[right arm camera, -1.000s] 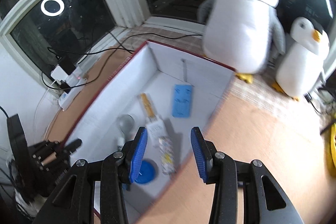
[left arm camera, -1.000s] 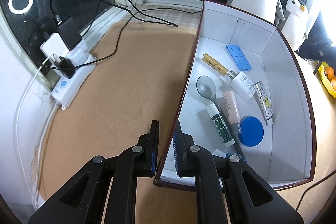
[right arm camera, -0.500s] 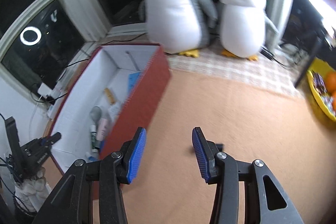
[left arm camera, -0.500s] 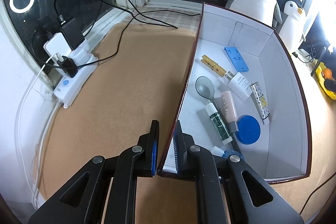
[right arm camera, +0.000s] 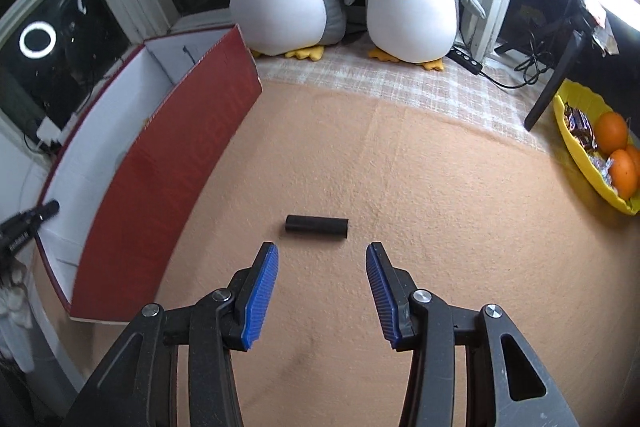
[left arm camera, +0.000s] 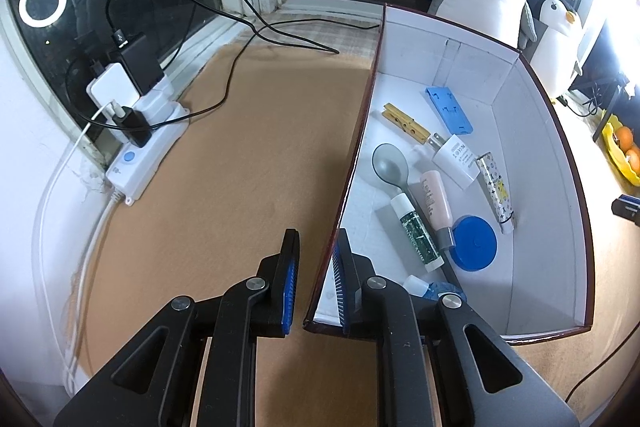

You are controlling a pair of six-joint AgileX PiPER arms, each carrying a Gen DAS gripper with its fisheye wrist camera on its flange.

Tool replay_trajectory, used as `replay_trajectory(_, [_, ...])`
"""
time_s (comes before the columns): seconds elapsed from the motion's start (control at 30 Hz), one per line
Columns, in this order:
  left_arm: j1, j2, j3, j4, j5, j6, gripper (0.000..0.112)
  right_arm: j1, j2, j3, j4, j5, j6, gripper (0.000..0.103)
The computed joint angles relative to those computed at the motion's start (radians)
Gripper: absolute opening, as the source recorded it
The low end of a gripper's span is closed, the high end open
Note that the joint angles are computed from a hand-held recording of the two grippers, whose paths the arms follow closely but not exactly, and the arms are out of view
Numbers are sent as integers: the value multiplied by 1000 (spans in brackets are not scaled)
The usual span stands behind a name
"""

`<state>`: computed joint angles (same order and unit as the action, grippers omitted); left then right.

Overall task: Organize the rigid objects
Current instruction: 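Move the right gripper back to the black cylinder on the table, then grasp the black cylinder with the right gripper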

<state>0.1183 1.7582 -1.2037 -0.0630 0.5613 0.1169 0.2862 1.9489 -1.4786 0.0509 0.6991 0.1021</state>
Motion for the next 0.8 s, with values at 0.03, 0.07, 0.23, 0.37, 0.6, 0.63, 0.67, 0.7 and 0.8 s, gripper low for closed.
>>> replay_trajectory(0.03, [0,0,0,0,0,-1,15,4,6,-2,-9,0,-13,42])
replay_trajectory(0.07, [0,0,0,0,0,-1,15,10,13,-4,-27,-1,-24,42])
replay_trajectory(0.23, [-3,0,-1,16,2,-15,16,55,60,-24,-129,-13,-84,42])
replay_trajectory(0.37, [-3,-3,3,38,1,-38,20,86,112,-71,-194,0,-142,42])
replay_trajectory(0.6, [-8,-3,1,69,10,-75,23,92,206,-188,-182,50,-261,42])
replay_trajectory(0.63, [-10,-2,-1,75,11,-83,23,89,218,-205,-173,59,-278,42])
replay_trajectory(0.67, [-11,-2,-2,78,12,-88,23,89,231,-224,-180,70,-284,42])
replay_trajectory(0.7, [-12,-2,-2,80,13,-92,23,94,240,-235,-196,76,-280,42])
replay_trajectory(0.8, [-15,-1,-4,88,15,-103,23,100,271,-272,-235,89,-284,42])
